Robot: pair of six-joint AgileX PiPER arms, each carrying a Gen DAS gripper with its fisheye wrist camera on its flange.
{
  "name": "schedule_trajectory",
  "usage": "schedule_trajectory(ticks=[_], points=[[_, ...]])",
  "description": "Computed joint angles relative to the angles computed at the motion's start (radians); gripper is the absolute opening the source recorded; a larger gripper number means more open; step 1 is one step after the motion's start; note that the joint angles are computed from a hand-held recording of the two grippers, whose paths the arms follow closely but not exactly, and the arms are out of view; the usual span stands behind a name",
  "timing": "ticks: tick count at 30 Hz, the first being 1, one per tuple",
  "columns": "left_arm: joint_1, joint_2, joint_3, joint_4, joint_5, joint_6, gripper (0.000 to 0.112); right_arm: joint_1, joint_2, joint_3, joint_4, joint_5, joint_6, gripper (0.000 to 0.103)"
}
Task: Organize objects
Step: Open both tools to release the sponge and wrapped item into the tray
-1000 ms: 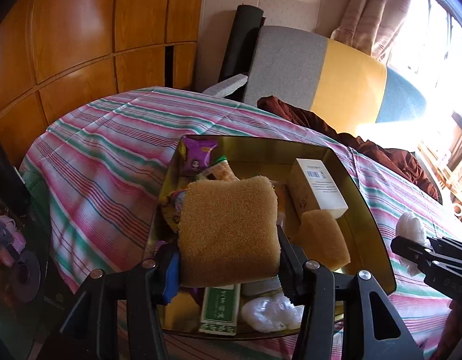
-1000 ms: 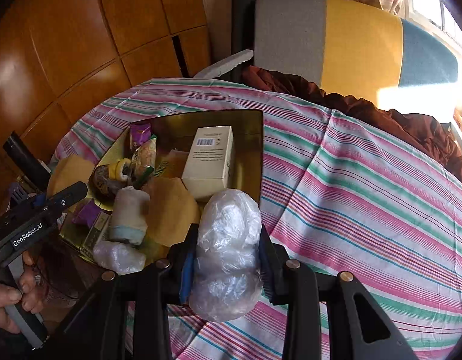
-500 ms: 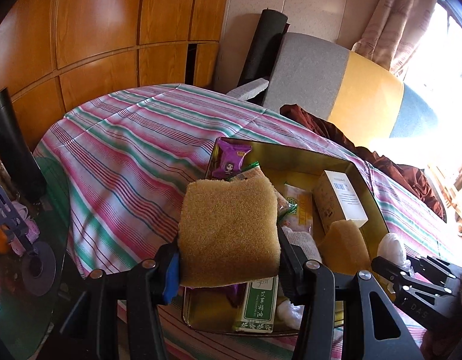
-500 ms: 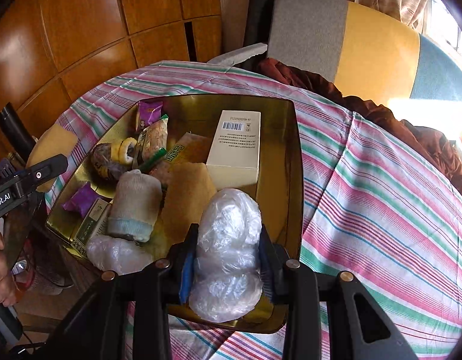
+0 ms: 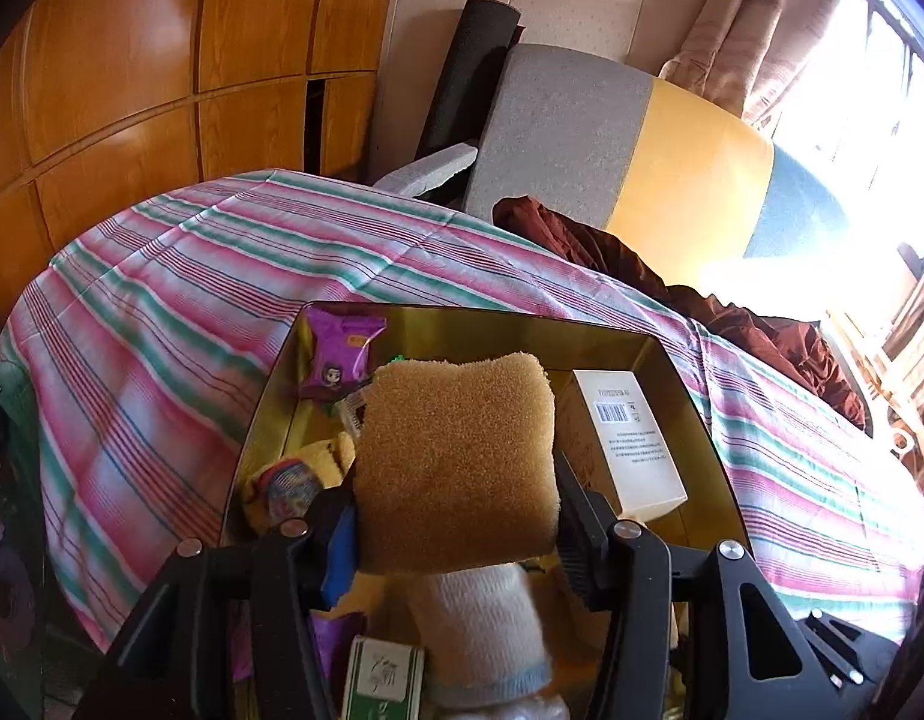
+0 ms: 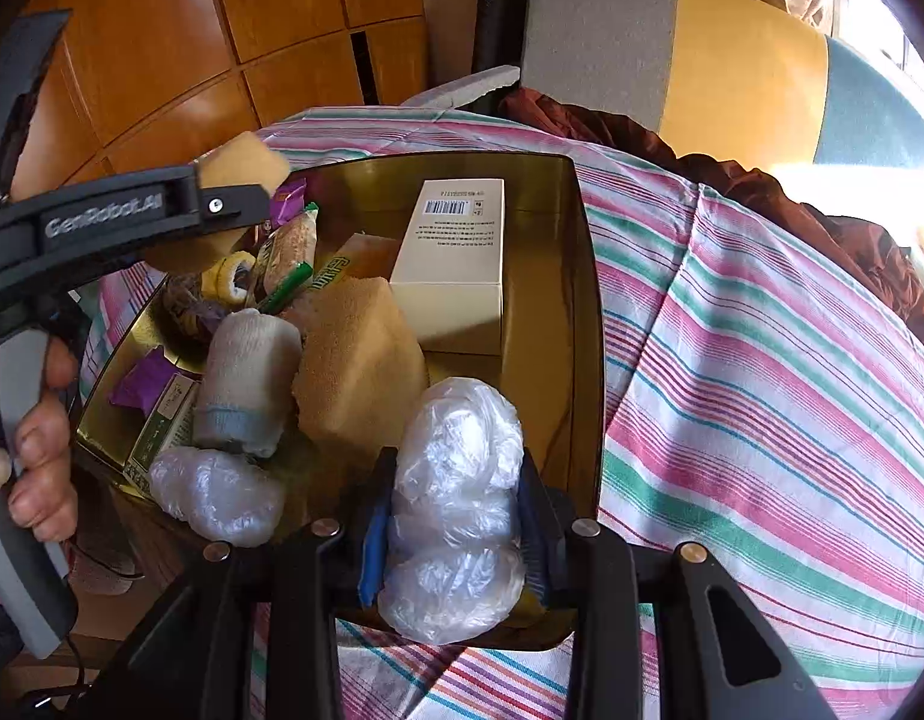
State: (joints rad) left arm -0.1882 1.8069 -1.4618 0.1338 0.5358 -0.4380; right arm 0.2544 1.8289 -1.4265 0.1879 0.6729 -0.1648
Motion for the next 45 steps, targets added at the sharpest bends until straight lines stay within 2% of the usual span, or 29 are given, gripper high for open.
schedule_trajectory(ticks=[3,7,9,11,15,22,31,39,41,45], points=[[-0.014,0.076,-0.078,0.003,0.027,0.003,0.054,0.0,-0.008,0.017,0.003,-0.017,-0.01,0.036],[-0.022,0.154,-0.159,-0.078,0.08,0.072,0.055,0.003,-0.006,0.019,0.001,-0.024,-0.013,0.036],[-0.03,0.17,-0.177,-0.079,0.088,0.082,0.062,0.004,-0.005,0.019,0.001,-0.026,-0.013,0.036],[-0.035,0.168,-0.177,-0.049,0.084,0.052,0.081,0.005,-0.004,0.018,-0.005,-0.029,-0.013,0.036],[-0.046,0.127,-0.129,0.034,0.06,-0.01,0.084,0.006,0.0,0.017,-0.011,-0.03,-0.011,0.036],[-0.035,-0.023,0.044,0.115,-0.013,-0.107,0.084,0.027,0.009,0.01,-0.063,-0.019,0.033,0.036],[-0.029,-0.174,0.185,0.223,-0.041,-0.199,0.084,0.052,0.025,-0.018,-0.147,0.01,0.126,0.038],[-0.032,-0.241,0.258,0.243,-0.037,-0.211,0.086,0.078,0.048,-0.045,-0.213,0.007,0.18,0.051],[-0.038,-0.253,0.274,0.256,-0.035,-0.223,0.086,0.081,0.049,-0.047,-0.218,0.003,0.181,0.059],[-0.048,-0.278,0.305,0.276,-0.03,-0.244,0.09,0.07,0.008,-0.007,-0.184,-0.046,0.179,0.067]])
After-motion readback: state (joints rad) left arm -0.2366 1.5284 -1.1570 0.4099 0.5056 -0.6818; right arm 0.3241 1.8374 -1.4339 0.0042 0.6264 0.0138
